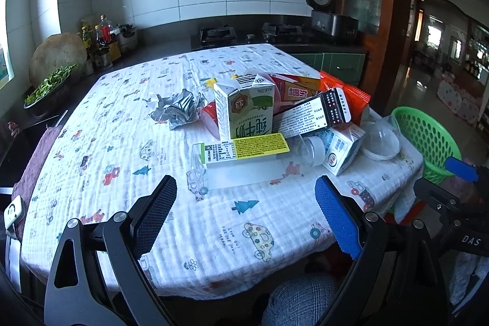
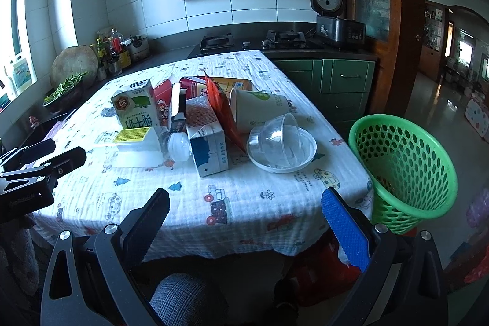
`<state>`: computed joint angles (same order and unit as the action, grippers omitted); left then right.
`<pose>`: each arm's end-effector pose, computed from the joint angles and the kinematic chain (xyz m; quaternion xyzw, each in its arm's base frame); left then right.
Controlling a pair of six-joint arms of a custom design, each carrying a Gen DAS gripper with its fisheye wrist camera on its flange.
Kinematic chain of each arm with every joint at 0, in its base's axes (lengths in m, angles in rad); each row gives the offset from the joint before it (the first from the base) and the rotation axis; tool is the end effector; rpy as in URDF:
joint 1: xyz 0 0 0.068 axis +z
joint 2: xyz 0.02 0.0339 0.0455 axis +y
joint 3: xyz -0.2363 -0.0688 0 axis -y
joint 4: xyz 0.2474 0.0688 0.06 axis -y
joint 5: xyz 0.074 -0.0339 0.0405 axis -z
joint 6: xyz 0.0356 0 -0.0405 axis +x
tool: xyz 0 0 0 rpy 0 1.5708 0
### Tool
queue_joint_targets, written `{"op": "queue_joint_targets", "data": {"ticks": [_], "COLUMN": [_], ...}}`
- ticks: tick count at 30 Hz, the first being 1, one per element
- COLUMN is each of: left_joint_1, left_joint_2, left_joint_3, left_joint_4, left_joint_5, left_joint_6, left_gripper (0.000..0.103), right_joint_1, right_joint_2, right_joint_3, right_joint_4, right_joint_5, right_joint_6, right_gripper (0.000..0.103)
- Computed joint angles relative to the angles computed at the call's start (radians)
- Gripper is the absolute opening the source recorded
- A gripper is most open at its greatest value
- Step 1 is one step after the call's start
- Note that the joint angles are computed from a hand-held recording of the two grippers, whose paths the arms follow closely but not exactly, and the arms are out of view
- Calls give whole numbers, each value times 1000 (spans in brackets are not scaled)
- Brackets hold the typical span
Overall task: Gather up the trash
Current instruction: 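Reach the left tool to the white milk carton while the right tool reaches the clear cup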
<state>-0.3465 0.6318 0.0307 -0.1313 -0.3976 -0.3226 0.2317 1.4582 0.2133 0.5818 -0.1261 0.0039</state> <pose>0.1427 -0.0369 0.0912 -0.0697 0.8963 0.0394 0.4361 0.2089 0.0539 0.0658 -0.1294 0.8880 0.1077 0.4279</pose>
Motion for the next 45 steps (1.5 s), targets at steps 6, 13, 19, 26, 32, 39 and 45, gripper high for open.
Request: {"op": "queue_joint_targets", "data": {"ticks": [6, 13, 19, 26, 32, 39, 45], "left_joint_1": [88, 171, 202, 301, 365, 418, 464], "left_joint_2": [182, 390, 499, 573, 631, 769, 930], "left_joint_3": [30, 70, 100, 160, 216, 316, 451], "left_joint_4": [150, 304, 380, 414, 427, 478, 483], "left_joint_5": [65, 146, 170, 235, 280, 391, 503], "left_joint_6": [65, 108, 127, 156, 187, 275, 383], "left_gripper": [91, 91, 91, 88, 84, 76, 74], "right_joint_1": [-55, -96, -106, -95, -86, -86, -101], "right_joint_2": [102, 205, 255, 292, 302, 321, 350], "right_joint_3": [83, 188, 253, 298, 323, 335, 351], "right_joint_4": [-3, -33, -46, -49, -55, -49, -50], "right_joint_5": [-49, -70, -74, -75, -82, -86, -93], "right_joint_6": [-21, -44, -62, -64, -61, -62, -70], "right_gripper": [97, 97, 97, 97, 96, 96, 96]}}
